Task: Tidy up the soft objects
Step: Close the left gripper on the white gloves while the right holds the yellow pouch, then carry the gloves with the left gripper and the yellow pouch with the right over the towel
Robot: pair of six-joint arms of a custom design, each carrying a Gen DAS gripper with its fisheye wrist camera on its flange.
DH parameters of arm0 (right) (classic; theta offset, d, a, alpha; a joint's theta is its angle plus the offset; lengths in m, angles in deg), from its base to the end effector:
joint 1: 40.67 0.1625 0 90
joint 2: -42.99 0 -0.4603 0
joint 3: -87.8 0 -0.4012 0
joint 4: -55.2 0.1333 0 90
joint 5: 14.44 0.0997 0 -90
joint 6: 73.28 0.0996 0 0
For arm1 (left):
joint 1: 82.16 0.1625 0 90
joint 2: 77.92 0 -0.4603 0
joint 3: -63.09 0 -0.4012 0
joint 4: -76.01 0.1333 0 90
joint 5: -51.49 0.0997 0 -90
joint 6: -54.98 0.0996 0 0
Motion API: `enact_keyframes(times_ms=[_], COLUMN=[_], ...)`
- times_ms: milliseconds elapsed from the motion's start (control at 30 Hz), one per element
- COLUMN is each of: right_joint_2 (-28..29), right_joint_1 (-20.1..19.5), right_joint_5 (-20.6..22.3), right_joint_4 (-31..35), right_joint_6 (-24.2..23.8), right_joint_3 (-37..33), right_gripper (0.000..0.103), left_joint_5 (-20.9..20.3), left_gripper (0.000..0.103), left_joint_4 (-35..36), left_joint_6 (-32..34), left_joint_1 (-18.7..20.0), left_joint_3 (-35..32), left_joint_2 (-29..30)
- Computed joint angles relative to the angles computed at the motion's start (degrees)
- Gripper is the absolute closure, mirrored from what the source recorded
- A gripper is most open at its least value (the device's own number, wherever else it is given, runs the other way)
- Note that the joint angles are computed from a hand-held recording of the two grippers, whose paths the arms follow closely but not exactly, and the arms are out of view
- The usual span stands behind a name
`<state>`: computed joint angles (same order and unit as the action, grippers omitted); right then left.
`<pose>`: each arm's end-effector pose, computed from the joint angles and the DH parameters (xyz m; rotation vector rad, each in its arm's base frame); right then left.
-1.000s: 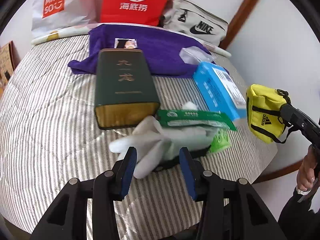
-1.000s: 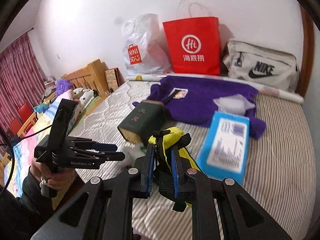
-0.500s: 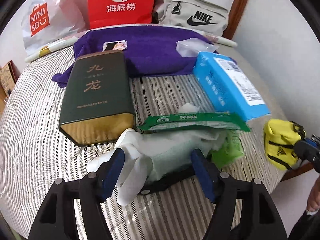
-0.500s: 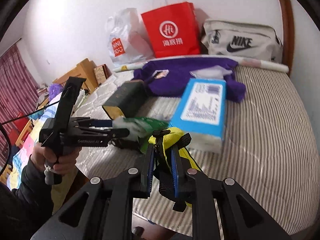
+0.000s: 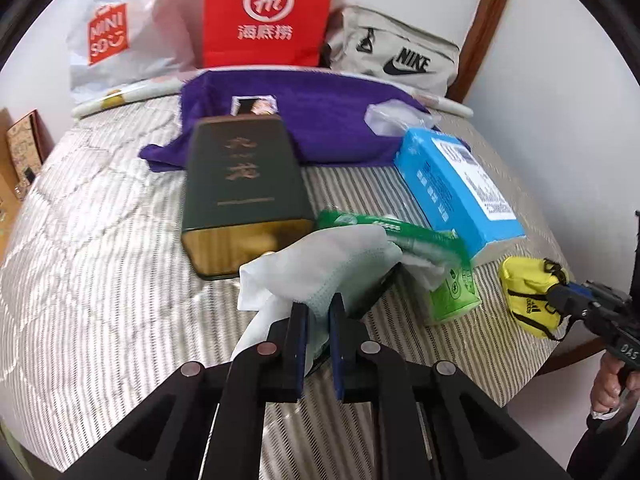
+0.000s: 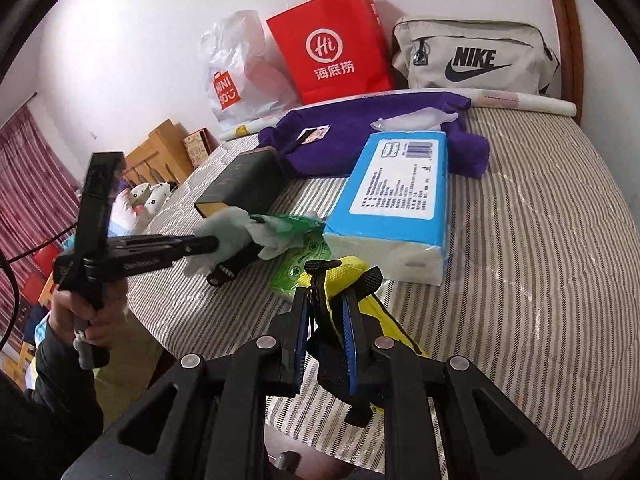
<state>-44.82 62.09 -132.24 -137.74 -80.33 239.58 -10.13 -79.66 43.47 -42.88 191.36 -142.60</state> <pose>0.1568 -0.2993 0.2562 0.2182 -2.5448 0.9305 -0.2557 -0.4425 0.1353 0.8971 2.5557 -0.3960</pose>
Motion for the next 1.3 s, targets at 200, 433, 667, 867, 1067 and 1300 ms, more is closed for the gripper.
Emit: enact_keyframes(times_ms=[200,433,667,867,1067,1300], right_joint_2=[0.5,0.0,-1.3,-2.1,-2.0,-1.9], right_joint_1=[0.5,0.8,1.5,3.2,5.2,6.4], right_joint_5=[-0.6,-1.3,-1.9,-2.4,-3.2,-2.8], right_joint_4=[0.0,0.1,0.8,2.4,3.3,5.0], right_joint_6=[0.6,2.0,3.8,4.2,3.6,2.2], right_joint_3=[-0.1,-0.1,-0.2,-1.2,-2.9,-5.7], right_gripper=[0.087,0.087,0.087,0.087,0.087,0.087], left_joint_5=[1.2,2.7,2.8,2.3,2.6,2.9], left_gripper=[0.093,0.093,0.093,0.093,0.093,0.093], left_joint_4=[-0.5,-0.4,-0.7,-0.8,-0.6,0.2], left_joint_6=[-1.0,-1.9,-3.1,-3.5,-3.4,-2.6], left_joint_1=[0.1,0.3,0.1,-0.4,-0.9,-0.6], left_joint_3=[0.8,1.1,1.5,1.2,0.4,-1.8], left_joint_2=[-3.6,-5.7,-7.1,-7.4,-7.7,-6.9])
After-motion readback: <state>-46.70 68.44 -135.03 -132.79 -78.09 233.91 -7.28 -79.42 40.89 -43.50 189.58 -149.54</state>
